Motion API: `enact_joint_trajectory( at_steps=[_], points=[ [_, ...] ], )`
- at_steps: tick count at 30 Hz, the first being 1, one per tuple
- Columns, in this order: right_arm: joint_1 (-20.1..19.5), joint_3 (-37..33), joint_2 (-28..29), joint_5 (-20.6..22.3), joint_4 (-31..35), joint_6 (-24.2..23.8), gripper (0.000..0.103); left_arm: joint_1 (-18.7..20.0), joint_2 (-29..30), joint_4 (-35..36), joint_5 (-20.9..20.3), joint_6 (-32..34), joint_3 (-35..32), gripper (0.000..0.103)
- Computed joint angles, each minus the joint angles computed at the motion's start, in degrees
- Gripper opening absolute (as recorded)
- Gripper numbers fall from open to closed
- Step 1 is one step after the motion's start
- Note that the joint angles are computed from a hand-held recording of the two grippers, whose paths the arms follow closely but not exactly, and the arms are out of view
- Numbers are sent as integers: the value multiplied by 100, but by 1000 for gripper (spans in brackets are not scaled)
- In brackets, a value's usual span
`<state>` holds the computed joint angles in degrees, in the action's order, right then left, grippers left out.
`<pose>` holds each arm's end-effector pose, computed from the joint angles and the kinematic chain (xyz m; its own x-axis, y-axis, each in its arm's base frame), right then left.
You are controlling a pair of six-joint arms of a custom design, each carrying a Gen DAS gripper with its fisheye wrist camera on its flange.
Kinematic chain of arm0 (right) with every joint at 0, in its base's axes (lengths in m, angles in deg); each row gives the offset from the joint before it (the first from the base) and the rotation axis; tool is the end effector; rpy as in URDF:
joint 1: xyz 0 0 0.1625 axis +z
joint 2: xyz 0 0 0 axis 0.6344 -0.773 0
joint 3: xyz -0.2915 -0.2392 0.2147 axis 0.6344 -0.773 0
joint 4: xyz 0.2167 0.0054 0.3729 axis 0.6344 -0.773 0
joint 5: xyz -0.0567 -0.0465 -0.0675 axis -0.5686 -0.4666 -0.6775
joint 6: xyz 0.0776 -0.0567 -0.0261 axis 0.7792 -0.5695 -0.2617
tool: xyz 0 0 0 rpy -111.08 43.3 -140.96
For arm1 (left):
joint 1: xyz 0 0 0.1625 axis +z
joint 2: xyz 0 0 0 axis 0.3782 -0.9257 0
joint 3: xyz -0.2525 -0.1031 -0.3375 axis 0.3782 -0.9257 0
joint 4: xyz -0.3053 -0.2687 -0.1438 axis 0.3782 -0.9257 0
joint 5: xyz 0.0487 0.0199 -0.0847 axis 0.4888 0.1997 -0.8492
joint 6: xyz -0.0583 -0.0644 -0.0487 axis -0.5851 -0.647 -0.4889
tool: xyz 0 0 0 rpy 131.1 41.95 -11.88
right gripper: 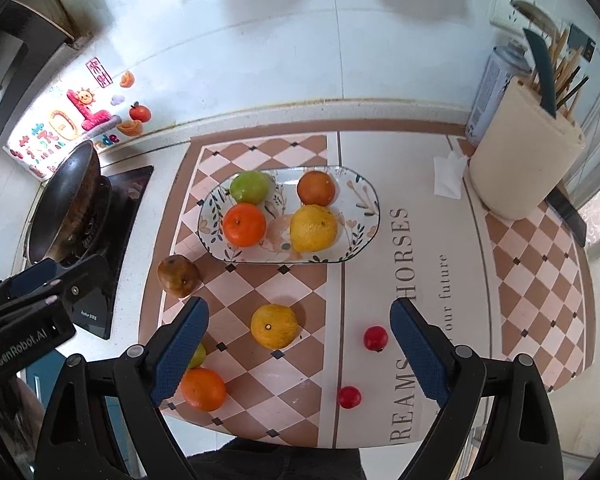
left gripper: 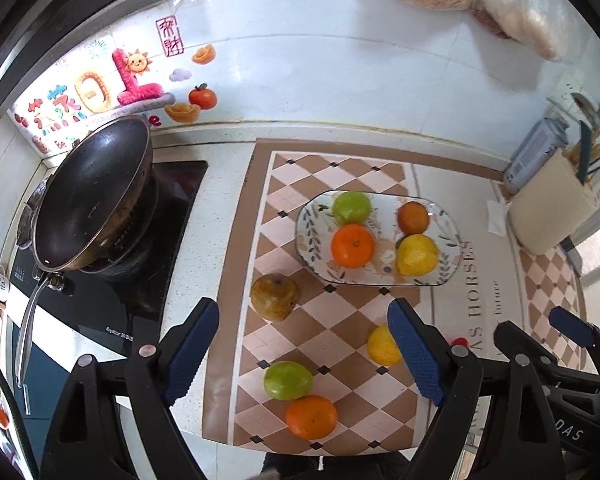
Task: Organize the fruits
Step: 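Lift both open tools away from the plate, then grasp the yellow lemon with the right tool while the left tool grasps the brown pear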
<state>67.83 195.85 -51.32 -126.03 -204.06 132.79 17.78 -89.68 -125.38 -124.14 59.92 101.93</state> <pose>0.2058 -0.4962 0.3635 -0.6258 0.6803 0.3815 0.2036 0.6146 -0.7621 -0.4687 -0.6393 0.1143 -0.5134 0.6537 -0.5559 0.7286 0.6743 0.1200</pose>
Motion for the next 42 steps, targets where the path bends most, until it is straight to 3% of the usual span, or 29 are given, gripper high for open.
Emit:
enact_joint_trajectory(
  at_steps=[3, 12, 18, 23, 30, 32, 34, 35, 36, 39, 42],
  points=[
    [-337, 83, 15, 451, -219, -203, 94, 113, 213, 342, 118, -84, -267, 99],
    [-1531, 226, 533, 2036, -784, -831, 94, 638, 879, 1555, 226, -893, -1222, 99],
    [-1840, 59, 1015, 2377, -779, -1034, 93, 887, 1457, 2322, 268, -1225, -1940, 99],
    [-1928, -34, 1201, 2540, -706, -1127, 84, 1009, 2098, 3030, 197, -1185, -2702, 99],
    [-1930, -65, 1208, 2529, -592, -1168, 79, 869, 2215, 2520, 616, 99, -2338, 99],
    [-1947, -61, 1214, 2584, -635, -1197, 77, 817, 2193, 2281, 751, 468, -2145, 94],
    [-1956, -41, 1193, 2626, -687, -1290, 72, 791, 2211, 2247, 787, 654, -2079, 64],
    [-1953, -41, 1193, 2651, -713, -1320, 68, 793, 2237, 2335, 748, 635, -2126, 61],
    [-1947, -47, 1191, 2676, -722, -1339, 63, 775, 2224, 2281, 791, 632, -2061, 60],
    [-1893, -76, 1145, 2564, -575, -1305, 62, 748, 2172, 2392, 786, 363, -2008, 60],
    [-1979, 29, 988, 2729, -505, -1248, 62, 748, 1923, 2383, 651, -37, -1721, 60]
  ],
)
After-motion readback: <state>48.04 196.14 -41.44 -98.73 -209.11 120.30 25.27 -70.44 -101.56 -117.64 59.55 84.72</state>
